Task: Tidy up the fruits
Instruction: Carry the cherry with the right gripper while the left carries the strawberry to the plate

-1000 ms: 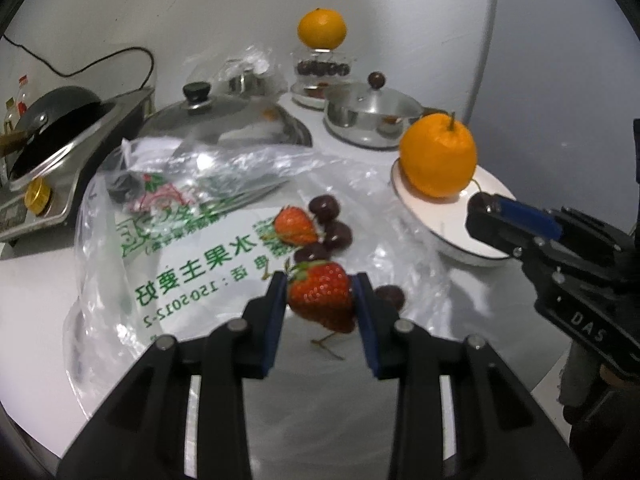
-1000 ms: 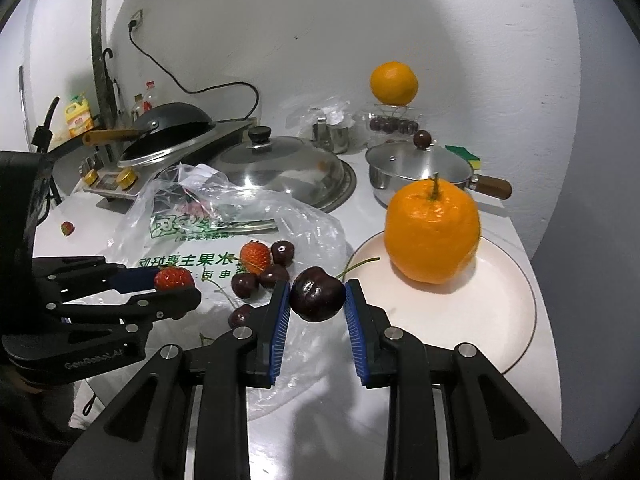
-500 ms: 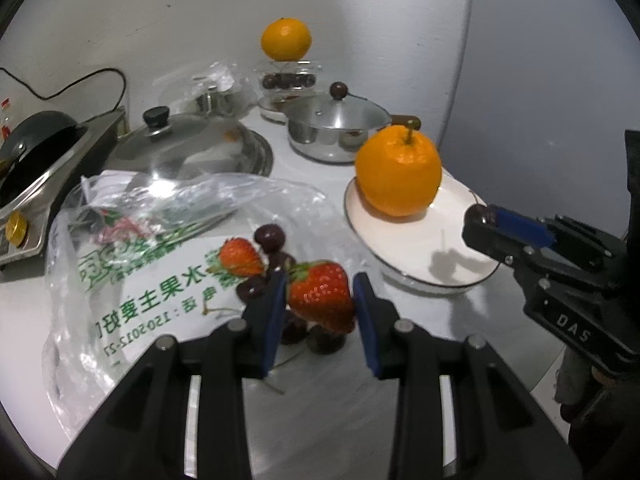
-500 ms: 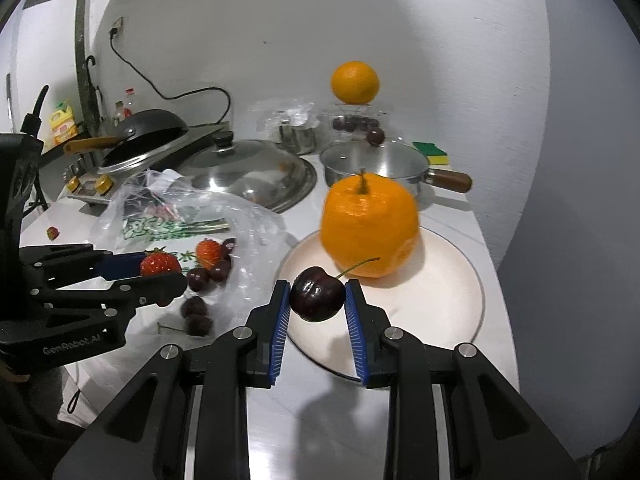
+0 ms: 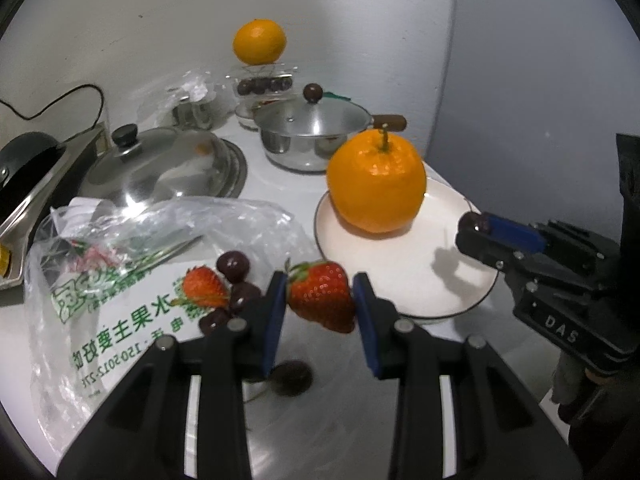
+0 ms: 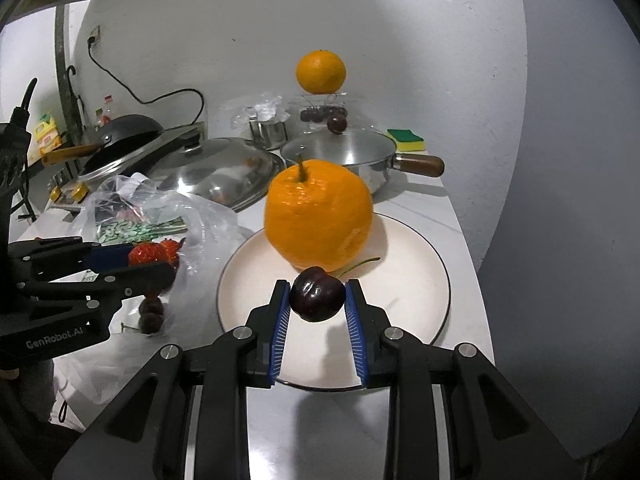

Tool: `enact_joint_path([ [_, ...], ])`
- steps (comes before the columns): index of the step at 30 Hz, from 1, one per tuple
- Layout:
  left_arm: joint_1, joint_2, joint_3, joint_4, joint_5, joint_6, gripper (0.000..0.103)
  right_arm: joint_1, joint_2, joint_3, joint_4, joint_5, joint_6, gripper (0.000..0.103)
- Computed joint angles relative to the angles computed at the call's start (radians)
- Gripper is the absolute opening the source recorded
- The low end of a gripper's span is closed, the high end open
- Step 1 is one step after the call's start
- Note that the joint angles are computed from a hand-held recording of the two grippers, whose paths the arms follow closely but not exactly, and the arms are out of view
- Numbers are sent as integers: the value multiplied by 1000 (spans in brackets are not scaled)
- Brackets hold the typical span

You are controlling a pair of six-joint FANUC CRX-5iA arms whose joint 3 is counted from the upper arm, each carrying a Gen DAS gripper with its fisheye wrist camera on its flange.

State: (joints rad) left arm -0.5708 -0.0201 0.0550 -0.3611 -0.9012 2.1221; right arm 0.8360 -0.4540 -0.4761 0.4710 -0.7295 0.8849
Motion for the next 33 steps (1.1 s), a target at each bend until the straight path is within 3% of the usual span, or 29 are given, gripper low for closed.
enact_joint_path([
  [25,22,142,81,70,48,-53,35,-142,124,113,-227,-7,229,30],
  [33,39,162,83,105,68,-85,36,-154,173,153,-240,-23,262,30],
])
